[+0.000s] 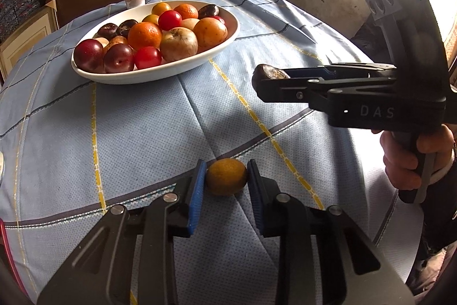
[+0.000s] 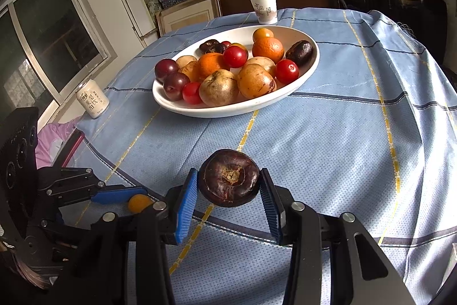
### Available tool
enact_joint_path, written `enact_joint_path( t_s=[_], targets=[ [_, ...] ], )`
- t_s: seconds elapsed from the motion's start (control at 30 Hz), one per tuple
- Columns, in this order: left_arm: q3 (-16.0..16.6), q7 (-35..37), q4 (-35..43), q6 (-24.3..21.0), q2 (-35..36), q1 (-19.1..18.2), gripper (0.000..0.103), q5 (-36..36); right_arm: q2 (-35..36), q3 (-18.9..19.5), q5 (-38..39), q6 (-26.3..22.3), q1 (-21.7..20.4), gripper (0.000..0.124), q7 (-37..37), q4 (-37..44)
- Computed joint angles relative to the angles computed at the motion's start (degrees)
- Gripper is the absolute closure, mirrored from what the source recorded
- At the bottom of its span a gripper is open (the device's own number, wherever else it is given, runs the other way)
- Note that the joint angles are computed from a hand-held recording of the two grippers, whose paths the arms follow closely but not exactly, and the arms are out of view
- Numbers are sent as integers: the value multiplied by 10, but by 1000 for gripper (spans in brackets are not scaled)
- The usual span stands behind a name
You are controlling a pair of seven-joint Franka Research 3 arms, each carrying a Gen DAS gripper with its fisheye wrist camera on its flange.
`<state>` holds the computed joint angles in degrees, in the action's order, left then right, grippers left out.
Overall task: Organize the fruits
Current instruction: 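Grasp the last mangosteen with the right gripper while the left gripper grasps a small yellow-brown fruit, then lower the mangosteen and small fruit onto the white plate and open both grippers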
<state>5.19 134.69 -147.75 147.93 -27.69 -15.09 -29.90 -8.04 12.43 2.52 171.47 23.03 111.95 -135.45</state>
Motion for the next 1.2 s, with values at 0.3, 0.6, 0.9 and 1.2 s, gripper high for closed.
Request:
enact_joint_path(
  t_s=[0.3,0.6,0.9,1.2],
  targets=[
    [4,2,-5,9,-13,-2,75,-14,-7,-6,8,34,7,80,-14,-13],
    [27,14,88,-18,17,1,75,-26,-6,-20,70,8,14,80,-99,40],
    [-34,-95,281,40,200,73,75,-30,74,-16,-101,30,-44,80,67,161],
    [-96,-300,421,55,358,129,75,157,150,-94,-113,21,12,80,103,253]
  ],
)
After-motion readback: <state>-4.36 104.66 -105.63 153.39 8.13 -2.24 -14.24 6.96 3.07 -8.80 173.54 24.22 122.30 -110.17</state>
